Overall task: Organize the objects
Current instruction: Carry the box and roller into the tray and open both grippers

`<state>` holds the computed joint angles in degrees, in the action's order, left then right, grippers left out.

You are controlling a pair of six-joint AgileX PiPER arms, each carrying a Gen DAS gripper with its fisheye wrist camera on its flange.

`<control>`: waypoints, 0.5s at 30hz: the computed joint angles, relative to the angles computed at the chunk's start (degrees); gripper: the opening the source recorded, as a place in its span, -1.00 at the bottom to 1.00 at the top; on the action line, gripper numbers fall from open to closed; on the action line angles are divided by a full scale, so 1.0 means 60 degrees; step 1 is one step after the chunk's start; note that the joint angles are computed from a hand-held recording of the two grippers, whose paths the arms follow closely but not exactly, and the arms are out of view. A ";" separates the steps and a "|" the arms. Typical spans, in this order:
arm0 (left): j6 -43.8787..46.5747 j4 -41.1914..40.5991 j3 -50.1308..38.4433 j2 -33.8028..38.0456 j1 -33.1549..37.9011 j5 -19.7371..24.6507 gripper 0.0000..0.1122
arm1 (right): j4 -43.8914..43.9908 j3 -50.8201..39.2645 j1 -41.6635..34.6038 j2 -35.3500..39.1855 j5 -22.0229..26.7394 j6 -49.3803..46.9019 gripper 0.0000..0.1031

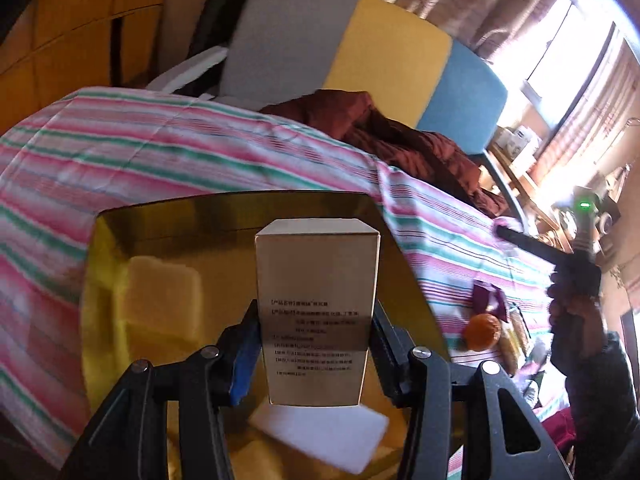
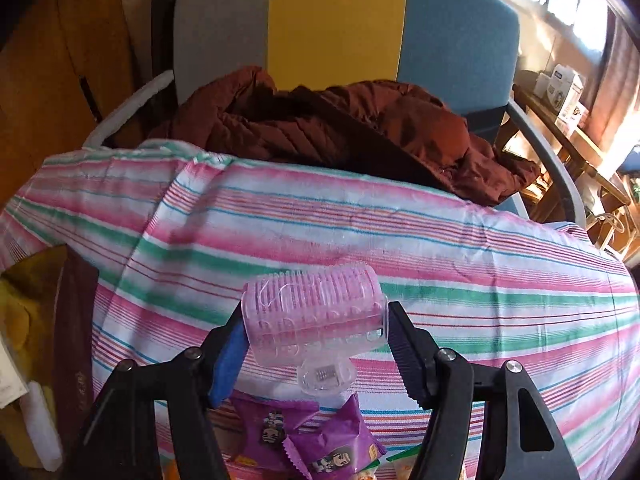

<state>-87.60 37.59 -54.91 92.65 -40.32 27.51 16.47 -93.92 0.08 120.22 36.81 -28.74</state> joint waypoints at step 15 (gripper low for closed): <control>-0.1298 0.0000 0.2974 -0.3016 -0.0283 0.1314 -0.10 | 0.2673 0.2819 0.2849 -0.2542 0.0340 -0.1861 0.28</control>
<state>-95.39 37.59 -37.07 74.55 -42.02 35.40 32.51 -77.00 17.18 104.97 38.85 -39.91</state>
